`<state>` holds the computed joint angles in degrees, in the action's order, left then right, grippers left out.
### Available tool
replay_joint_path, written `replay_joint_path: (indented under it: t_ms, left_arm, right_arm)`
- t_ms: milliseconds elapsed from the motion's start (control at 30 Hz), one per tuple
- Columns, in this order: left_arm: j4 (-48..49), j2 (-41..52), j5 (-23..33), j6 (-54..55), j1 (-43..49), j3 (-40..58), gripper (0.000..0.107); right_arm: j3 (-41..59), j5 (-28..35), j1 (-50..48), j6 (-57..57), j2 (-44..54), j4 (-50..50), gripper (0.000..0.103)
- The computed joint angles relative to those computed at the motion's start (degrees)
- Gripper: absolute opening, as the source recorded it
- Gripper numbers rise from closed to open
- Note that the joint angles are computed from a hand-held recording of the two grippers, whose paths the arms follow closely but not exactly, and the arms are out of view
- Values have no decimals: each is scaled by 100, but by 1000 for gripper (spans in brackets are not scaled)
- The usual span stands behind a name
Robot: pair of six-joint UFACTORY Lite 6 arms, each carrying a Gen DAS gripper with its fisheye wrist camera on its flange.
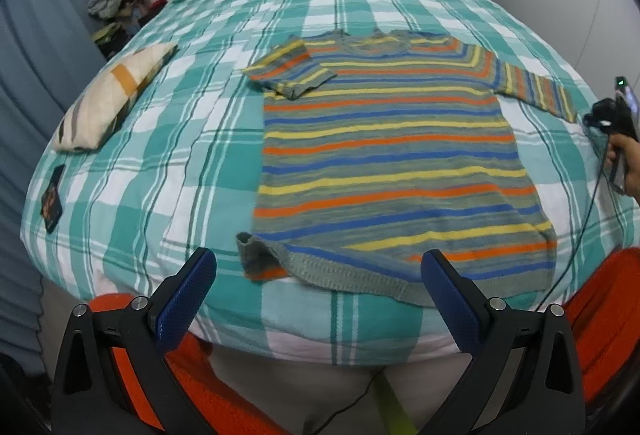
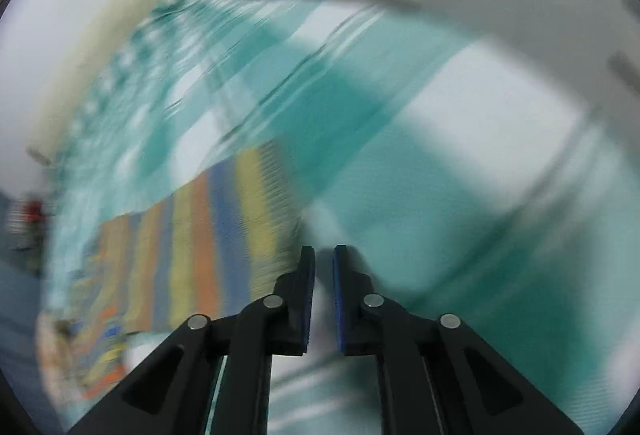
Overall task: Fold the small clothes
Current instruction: 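Pull the sleeve outward from the body with the right tool and release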
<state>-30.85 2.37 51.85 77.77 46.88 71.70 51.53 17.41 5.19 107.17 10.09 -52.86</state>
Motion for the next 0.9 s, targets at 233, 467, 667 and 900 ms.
replay_joint_path:
  t_ms: [233,467,667,900]
  left_arm:
    - [255,201,413,-629,-98,430,102]
    - [-53,650,-97,-367,443,984,102]
    - [-119,1111,-219,-401,236,1081,102]
    - [-196,1157,-600,-193,-847,719,102]
  right_arm:
    - [1254,-764,166,-2671,812,1407,62]
    - [151,631,424,-133,377,-781,25]
    - [-474,1857,2305,82,-1362,-405,44]
    - [855,1786,5042,1572,65,-1221,64]
